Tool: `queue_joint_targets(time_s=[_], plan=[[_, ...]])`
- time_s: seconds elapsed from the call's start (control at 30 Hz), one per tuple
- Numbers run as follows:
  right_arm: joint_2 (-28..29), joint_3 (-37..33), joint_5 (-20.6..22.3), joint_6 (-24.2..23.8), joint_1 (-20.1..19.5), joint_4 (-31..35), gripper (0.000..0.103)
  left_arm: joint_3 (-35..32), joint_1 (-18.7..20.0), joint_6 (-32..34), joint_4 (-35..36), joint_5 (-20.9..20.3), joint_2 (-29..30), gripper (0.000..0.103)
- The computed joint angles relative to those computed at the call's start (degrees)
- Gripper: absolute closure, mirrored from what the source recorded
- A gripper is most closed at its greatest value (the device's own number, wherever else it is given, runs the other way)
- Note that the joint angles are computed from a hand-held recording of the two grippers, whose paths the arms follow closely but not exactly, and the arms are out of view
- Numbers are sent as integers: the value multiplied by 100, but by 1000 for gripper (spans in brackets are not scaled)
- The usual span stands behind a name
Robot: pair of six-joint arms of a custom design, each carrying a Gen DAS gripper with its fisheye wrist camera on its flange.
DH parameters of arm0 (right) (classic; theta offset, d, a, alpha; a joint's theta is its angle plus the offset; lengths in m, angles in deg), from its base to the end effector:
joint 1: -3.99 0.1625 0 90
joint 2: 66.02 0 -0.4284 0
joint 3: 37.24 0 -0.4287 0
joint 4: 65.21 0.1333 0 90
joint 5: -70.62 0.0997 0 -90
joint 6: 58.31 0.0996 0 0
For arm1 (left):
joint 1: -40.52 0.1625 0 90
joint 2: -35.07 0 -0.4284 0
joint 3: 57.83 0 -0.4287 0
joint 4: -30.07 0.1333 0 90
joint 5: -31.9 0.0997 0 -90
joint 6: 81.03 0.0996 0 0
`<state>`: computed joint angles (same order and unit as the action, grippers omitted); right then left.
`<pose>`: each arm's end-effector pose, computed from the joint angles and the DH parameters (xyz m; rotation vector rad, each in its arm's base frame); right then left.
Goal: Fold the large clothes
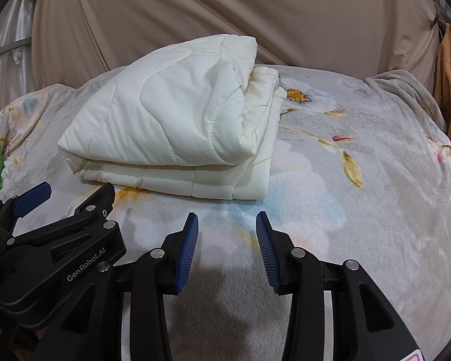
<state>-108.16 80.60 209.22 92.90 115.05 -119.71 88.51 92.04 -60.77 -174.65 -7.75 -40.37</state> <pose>0.2160 -0.3979 -0.0823 0.2717 -1.9978 1.2573 -0.0621 -0.4155 0.1952 0.7131 2.1111 -1.0324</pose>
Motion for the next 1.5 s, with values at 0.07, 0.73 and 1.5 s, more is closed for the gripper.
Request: queue_joint_targets(time_s=[0.07,0.73,1.5], plan=[[4,-4,7,-3,-1,-7,63,-9,6,5,2,-3,4,18],[-25,21,1,-26,-19,-9,63,2,-13,-10,-16,12,32,20],[-98,194,13,-176,-2,-378,63,-27,-3,-48,74,12,17,20]])
